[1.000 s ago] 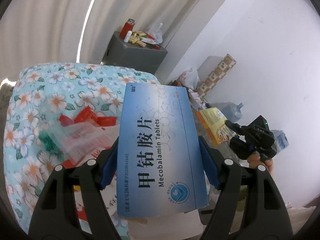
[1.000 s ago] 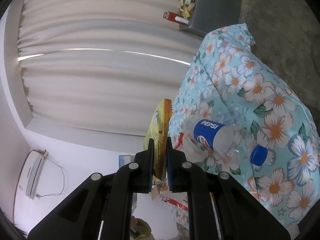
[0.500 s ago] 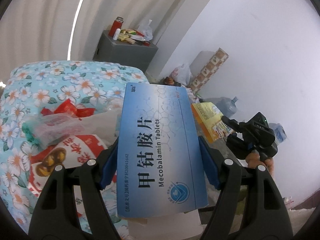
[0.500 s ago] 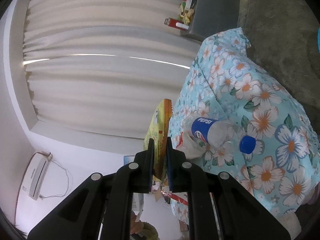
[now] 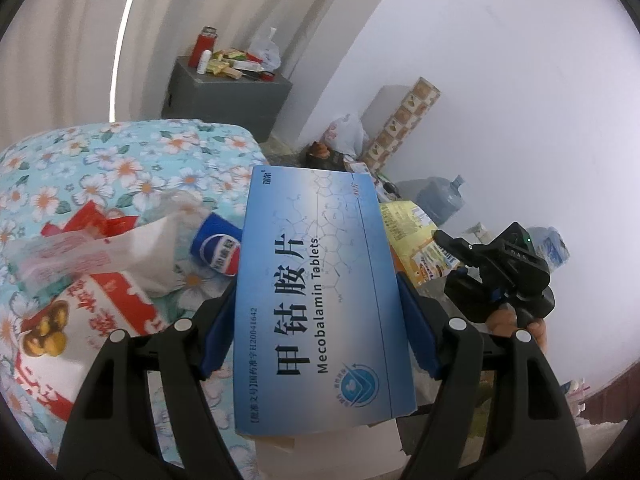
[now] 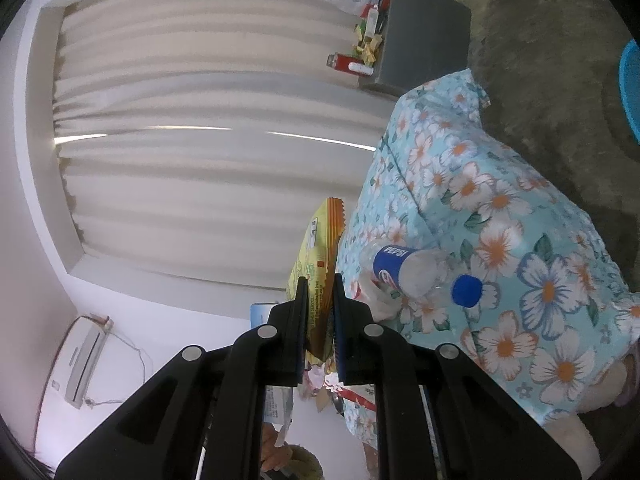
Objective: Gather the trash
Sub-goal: 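Lift the box and wrapper off the bed with both tools, then carry box and wrapper over the blue wastebasket and open both tools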
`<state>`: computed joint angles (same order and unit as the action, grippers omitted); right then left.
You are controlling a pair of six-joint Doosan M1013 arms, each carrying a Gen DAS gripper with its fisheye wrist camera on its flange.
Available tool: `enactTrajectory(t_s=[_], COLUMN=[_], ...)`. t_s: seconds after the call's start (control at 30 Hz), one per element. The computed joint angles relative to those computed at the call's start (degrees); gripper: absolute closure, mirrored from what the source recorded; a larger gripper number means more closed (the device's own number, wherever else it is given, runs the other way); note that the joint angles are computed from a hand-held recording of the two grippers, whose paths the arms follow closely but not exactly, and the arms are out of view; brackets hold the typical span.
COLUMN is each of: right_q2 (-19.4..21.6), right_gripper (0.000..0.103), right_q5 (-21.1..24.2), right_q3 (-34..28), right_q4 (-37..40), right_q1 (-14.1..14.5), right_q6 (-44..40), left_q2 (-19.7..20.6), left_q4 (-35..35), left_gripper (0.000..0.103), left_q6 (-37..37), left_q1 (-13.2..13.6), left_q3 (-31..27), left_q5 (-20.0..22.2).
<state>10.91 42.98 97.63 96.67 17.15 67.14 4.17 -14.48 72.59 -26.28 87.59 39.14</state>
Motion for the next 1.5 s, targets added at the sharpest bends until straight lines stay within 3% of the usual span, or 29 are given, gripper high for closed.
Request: enactTrajectory(t_s=[0.37,0.5,0.67,0.9,1.03,1.3,1.37,1.4,1.43,1.5], right_q2=[-3.7,-5.8,-9.1,-9.9,-8.1,-0.7,1.6,2.8,4.2,6.2], right_gripper=[0.092,0.092,0.092,0.092,0.091,0.088,0.082,0.070,0.051,0.042], right_q5=[-3.0,-6.6,-15.3,-22.3,-22.2,-19.6,-19.1,-18.5,-18.0,-17.0], right_q3=[5.5,8.4,11.9,15.3,15.8,13.0,12.8,12.8,12.8,12.8], right_q4=[1.1,0.2,-9.2,-26.5,-31.9,-43.7,-39.9,-38.5,-37.6,-39.4], right_q1=[-3.3,-5.3,-8.0,-10.8,-12.7,-16.2,-17.5,-18.0,-18.4,-18.5], right_q6=[-1.0,0.1,7.6,26.5,32.3,45.4,42.0,41.4,41.6,43.9], left_q2=[5.5,9.4,15.4,27.3,34.3,50.3,53.9,54.9,55.9,57.4], left_q4=[-3.8,-7.6,-13.0,-14.0,-11.6,-8.6,-6.1,-5.9,-5.5,-2.8], left_gripper=[0.034,0.034,0.034,0.034,0.033,0.033,0.028,0.018,0.017,0.017], left_q6=[4.8,7.9,10.8,10.1,8.1,1.8,-0.5,-1.0,-1.6,-3.2], left_q1=[-2.8,-3.8,-4.9,-7.5,-8.9,-10.2,-10.7,-10.9,-11.0,-11.3], left_q3=[-5.0,-8.8,-14.9,-28.3,-37.1,-59.8,-65.4,-66.8,-68.0,-69.9], left_q5=[1.7,3.8,8.3,18.6,24.9,38.0,39.8,40.0,40.1,40.7])
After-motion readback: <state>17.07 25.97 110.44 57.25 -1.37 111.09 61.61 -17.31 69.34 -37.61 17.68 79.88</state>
